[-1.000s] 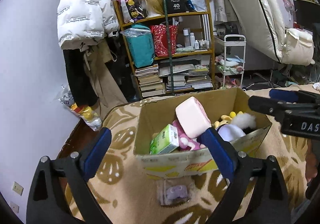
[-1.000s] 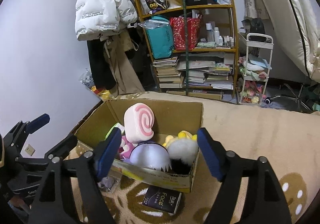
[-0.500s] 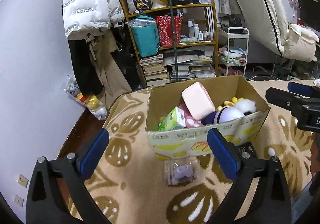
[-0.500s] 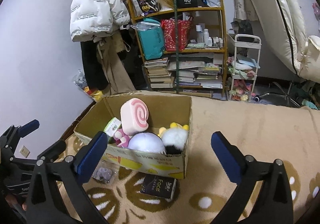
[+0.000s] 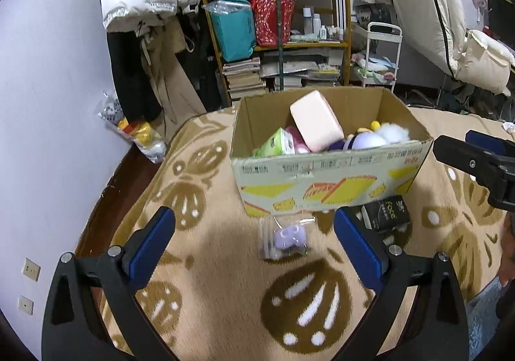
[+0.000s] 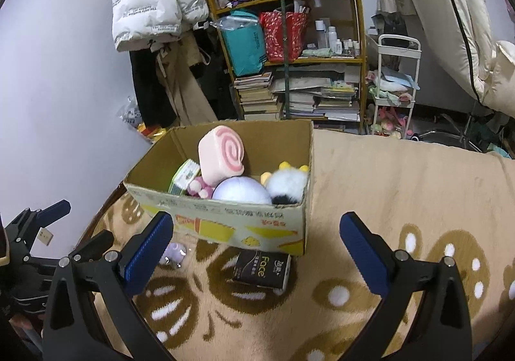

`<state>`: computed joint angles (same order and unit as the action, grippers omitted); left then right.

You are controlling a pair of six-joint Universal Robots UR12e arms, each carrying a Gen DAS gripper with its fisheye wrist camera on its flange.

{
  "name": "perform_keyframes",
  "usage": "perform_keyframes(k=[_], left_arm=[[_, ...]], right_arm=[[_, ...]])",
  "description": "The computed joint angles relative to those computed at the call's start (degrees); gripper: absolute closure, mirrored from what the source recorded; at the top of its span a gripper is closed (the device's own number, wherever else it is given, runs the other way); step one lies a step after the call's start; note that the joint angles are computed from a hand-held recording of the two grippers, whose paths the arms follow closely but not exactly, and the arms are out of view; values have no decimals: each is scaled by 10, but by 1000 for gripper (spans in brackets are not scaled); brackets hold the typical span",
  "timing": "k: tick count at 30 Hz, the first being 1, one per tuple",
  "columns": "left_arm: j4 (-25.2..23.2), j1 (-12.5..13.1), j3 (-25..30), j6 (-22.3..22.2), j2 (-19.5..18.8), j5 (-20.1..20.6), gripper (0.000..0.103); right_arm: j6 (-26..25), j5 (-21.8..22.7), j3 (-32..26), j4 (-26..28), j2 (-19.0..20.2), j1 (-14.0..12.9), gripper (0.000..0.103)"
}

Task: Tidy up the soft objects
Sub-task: 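Move both tools back toward the bagged toy and black tissue pack, then lower left tool onto bagged purple toy while right tool lowers onto black Face pack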

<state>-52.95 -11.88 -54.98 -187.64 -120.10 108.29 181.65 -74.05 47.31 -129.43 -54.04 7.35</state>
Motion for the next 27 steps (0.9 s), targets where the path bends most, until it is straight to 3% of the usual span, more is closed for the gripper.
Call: perform_keyframes(k=[7,10,17,27], left_arm=[[-17,2,2,-11,-4,-7,5],[-26,4,6,-18,-8,-14,5],[-48,9,16,-29,-18,-26,5],[-49,19,17,-36,-29,-67,5]], right_arm=[[-19,-11,-5,21,5,5,0],[-27,-40,-9,25,9,10,0],[-46,-60,-34,64,25,15,0],[-78,-91,-62,101,47,25,0]])
